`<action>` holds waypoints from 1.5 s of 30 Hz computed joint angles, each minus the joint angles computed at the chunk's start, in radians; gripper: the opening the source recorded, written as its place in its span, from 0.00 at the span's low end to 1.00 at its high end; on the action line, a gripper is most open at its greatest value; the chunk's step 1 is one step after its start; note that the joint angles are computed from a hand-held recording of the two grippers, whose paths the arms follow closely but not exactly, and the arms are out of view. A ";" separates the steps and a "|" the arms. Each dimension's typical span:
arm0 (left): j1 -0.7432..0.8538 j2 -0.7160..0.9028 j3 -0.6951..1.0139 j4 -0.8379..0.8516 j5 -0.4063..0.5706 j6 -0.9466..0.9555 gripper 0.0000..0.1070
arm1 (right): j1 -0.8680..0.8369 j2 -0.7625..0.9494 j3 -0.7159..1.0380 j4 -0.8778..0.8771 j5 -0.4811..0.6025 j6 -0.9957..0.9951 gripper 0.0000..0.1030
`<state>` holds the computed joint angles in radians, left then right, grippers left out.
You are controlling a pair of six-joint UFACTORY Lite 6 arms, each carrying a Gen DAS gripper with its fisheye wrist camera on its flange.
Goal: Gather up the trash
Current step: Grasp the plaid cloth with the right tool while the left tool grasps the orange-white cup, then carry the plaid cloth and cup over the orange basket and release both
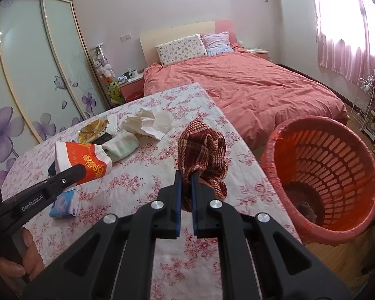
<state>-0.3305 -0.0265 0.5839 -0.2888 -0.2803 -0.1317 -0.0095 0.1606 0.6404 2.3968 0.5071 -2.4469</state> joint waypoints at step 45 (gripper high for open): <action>-0.453 0.711 0.869 -0.265 0.128 0.336 0.03 | -0.694 0.353 0.380 -0.500 0.233 0.298 0.07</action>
<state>-0.7830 0.6850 1.4528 -0.5534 -0.1523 0.2040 -0.7035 0.5134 1.0203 1.8963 0.7405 -2.1488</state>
